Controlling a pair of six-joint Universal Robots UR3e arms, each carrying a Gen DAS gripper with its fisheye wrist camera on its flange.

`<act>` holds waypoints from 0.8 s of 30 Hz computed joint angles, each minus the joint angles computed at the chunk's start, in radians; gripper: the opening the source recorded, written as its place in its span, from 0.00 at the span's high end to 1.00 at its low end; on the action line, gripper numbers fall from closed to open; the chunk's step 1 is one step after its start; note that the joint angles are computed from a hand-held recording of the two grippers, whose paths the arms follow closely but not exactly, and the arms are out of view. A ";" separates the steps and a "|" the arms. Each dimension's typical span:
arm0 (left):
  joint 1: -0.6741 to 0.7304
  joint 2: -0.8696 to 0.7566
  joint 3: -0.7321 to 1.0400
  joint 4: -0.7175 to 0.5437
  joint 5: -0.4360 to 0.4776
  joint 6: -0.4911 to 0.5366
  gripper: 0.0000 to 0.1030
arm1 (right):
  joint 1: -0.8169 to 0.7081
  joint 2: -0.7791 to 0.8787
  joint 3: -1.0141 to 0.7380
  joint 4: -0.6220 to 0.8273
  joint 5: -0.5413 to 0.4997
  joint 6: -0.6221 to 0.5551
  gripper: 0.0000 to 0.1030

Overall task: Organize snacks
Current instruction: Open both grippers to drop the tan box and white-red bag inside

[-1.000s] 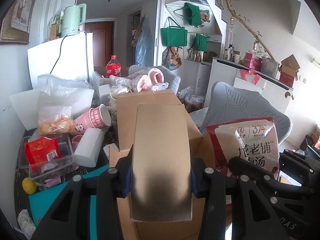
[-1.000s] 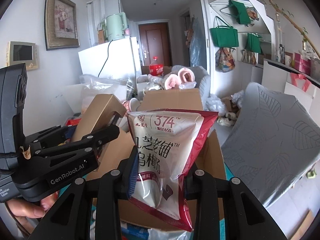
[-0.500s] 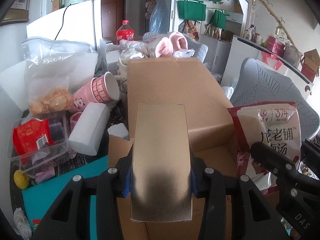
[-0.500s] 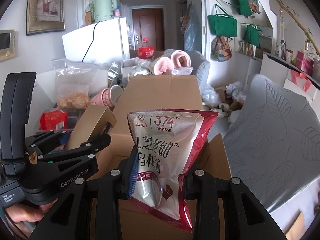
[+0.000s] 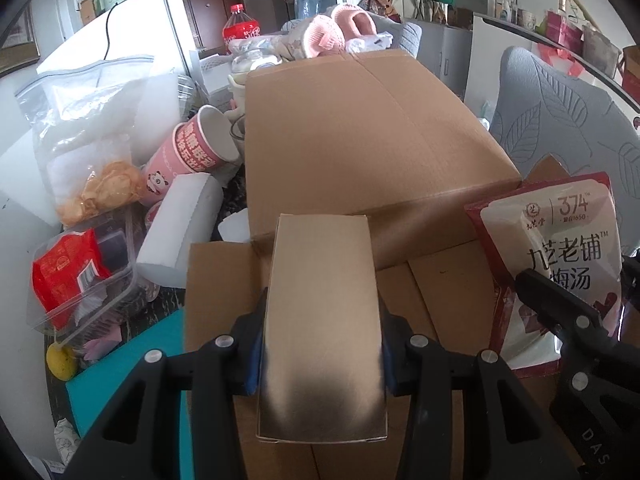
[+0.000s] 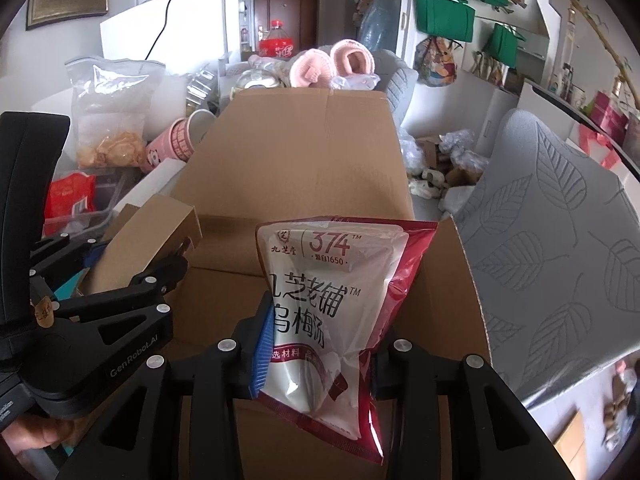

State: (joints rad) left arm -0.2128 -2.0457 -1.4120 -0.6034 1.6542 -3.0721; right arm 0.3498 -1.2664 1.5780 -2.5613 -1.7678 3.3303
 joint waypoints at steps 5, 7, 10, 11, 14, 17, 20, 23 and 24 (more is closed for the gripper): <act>-0.026 -0.025 0.050 -0.058 0.032 -0.014 0.55 | 0.005 0.016 -0.017 0.032 -0.051 0.016 0.54; -0.032 -0.025 0.057 -0.065 0.039 -0.026 0.55 | 0.003 0.017 -0.017 0.038 -0.064 0.029 0.37; -0.042 -0.019 0.053 -0.058 0.058 -0.034 0.55 | -0.006 0.004 0.001 0.036 -0.065 0.044 0.36; -0.041 -0.017 0.052 -0.060 0.059 -0.035 0.54 | -0.008 -0.002 0.006 0.039 -0.065 0.049 0.35; -0.039 -0.007 0.044 -0.064 0.050 -0.040 0.42 | -0.011 -0.024 0.024 0.039 -0.067 0.053 0.32; -0.036 0.015 0.019 -0.050 0.039 -0.039 0.40 | -0.013 -0.052 0.048 0.032 -0.068 0.049 0.32; -0.032 0.058 -0.013 -0.044 0.019 -0.037 0.40 | -0.014 -0.085 0.073 0.019 -0.074 0.049 0.32; -0.039 0.108 -0.059 -0.011 0.018 -0.024 0.40 | -0.010 -0.120 0.088 0.023 -0.086 0.051 0.32; -0.039 0.125 -0.072 -0.005 0.014 -0.021 0.40 | -0.006 -0.133 0.091 0.028 -0.091 0.050 0.32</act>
State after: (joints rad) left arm -0.2523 -1.9210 -1.4841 -0.6088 1.6682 -3.0926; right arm 0.3434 -1.3992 1.6691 -2.5338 -1.8592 3.3800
